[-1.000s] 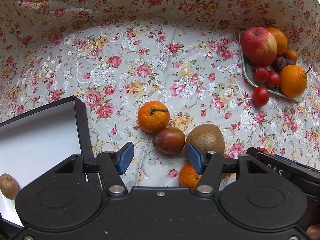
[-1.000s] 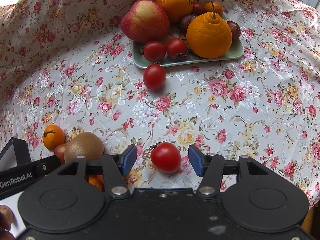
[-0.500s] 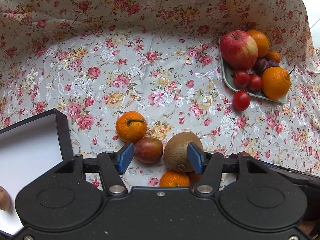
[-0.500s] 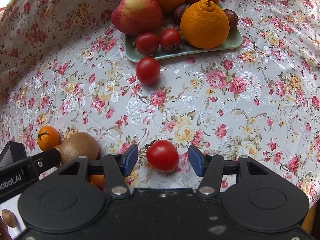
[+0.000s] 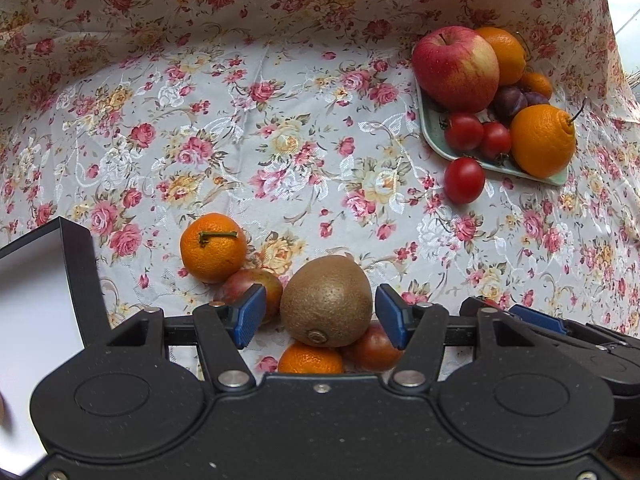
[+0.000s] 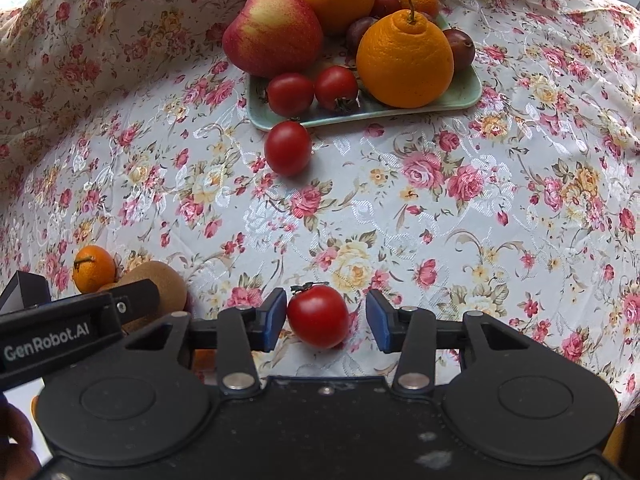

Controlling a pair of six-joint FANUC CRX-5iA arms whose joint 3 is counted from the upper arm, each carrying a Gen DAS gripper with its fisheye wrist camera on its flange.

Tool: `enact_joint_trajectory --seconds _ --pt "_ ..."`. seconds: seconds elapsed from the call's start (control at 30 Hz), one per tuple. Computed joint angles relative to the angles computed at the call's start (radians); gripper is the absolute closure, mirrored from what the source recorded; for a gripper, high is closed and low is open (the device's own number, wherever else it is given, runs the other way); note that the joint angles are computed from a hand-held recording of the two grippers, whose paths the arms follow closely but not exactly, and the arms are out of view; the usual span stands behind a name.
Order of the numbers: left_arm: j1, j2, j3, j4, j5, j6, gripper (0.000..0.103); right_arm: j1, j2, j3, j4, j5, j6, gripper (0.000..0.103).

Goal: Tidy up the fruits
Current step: 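Grasp a red cherry tomato with the right tool while the left tool grasps a kiwi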

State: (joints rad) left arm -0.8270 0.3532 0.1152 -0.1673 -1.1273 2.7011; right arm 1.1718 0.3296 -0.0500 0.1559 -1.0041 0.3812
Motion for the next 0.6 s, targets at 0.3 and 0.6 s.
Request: enact_joint_trajectory --seconds 0.3,0.6 --pt "-0.021 0.044 0.064 -0.037 -0.062 -0.019 0.037 -0.018 -0.009 -0.004 -0.047 0.002 0.01 0.057" --pt "0.003 0.012 0.012 0.013 -0.001 -0.017 0.037 -0.008 -0.017 -0.022 -0.031 0.022 -0.002 0.066"
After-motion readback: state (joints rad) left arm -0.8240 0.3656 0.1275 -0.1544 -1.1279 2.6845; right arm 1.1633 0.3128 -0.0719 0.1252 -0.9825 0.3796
